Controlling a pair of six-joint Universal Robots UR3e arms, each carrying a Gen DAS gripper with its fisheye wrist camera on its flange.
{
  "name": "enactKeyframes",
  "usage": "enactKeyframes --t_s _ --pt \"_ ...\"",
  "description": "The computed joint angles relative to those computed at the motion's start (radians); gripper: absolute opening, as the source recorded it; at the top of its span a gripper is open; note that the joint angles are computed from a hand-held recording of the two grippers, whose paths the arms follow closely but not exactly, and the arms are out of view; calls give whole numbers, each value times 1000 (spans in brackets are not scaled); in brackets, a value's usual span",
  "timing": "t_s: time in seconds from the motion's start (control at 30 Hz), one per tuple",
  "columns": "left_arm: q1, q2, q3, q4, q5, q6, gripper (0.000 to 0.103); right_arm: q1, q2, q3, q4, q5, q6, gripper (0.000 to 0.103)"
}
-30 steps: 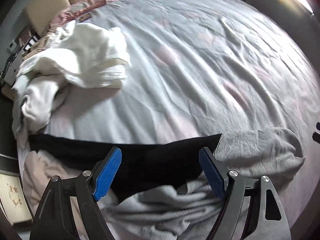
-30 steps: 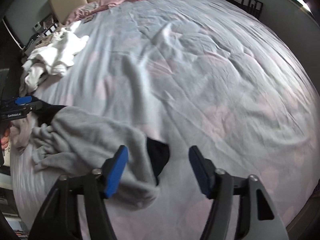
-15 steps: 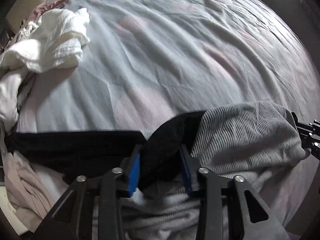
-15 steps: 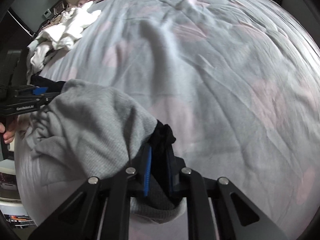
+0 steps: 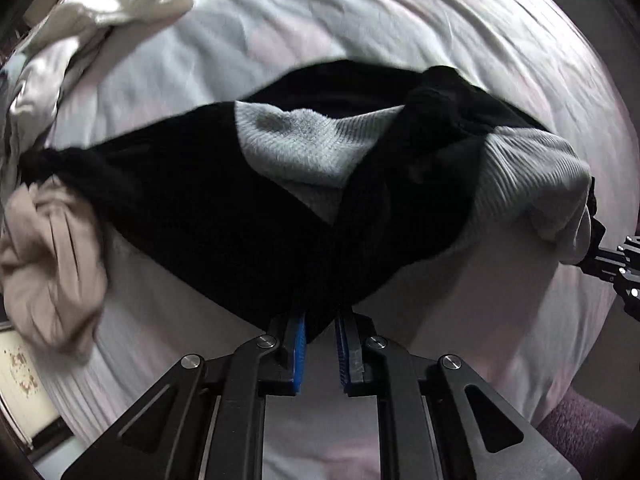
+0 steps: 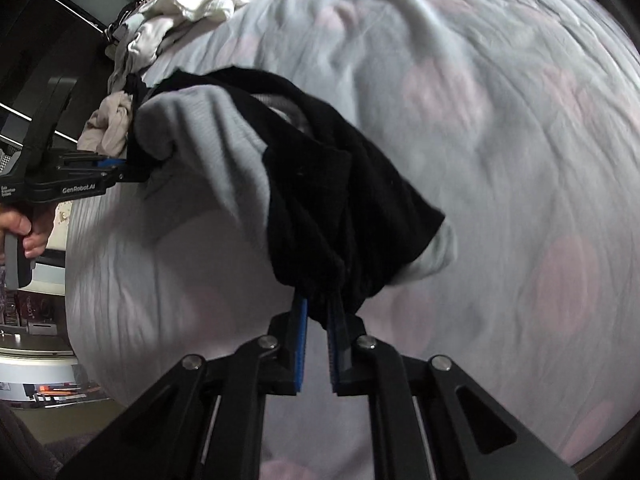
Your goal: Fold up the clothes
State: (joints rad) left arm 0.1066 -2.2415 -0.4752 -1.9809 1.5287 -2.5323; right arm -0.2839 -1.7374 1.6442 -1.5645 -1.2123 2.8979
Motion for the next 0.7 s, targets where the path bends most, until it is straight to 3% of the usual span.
enactKeyframes --t_s 0.17,0.3,0.37,0.53,0.7 --pt "40 183 -348 119 35 46 14 25 -32 42 17 -38 -8 9" --pt "69 296 -493 198 13 100 17 32 -66 28 32 -55 -23 12" --pt "80 331 -510 208 -8 123 23 41 -78 10 37 -70 -25 12" --pt "108 380 -461 152 -97 213 57 109 -79 -56 29 -164 31 12" --pt "85 350 -421 180 -128 229 59 109 -92 -70 35 -162 33 13"
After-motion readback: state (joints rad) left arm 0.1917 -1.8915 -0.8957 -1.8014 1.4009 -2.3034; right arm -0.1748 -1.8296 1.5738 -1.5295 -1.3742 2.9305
